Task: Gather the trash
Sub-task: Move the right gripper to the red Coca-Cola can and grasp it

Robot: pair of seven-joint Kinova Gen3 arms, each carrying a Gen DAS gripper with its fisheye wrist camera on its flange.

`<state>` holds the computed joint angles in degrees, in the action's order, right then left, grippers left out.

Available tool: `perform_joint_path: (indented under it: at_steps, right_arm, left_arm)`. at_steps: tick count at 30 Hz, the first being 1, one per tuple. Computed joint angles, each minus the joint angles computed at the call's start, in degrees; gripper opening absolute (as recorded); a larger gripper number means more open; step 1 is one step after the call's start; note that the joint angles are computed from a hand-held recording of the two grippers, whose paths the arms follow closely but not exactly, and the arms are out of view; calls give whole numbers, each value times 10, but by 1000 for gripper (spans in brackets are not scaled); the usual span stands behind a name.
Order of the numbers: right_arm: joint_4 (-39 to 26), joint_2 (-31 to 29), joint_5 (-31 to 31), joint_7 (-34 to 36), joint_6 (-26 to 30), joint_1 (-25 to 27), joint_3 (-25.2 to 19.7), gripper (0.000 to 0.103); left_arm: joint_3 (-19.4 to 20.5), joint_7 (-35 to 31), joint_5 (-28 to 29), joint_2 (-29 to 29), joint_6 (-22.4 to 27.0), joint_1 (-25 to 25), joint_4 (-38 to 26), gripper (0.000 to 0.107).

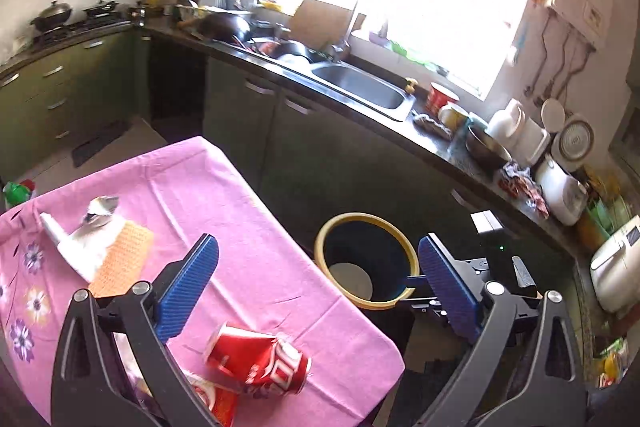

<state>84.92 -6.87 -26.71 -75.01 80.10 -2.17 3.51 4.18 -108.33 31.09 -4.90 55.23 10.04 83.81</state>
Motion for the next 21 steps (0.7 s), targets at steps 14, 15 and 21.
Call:
perform_joint_path:
  at_steps: [14, 15, 21]
  right_arm:
    - [-279, 221, 127, -119, 149, -197, -126, 84]
    - [-297, 236, 136, -127, 161, -209, -126, 85]
    - [-354, 293, 166, -153, 201, -248, -120, 85]
  left_arm:
    - [-153, 13, -27, -180, -34, -76, 192, 96]
    - [-154, 18, -34, -186, -39, -80, 200, 96]
    - [-177, 17, -45, -203, -53, -76, 234, 96]
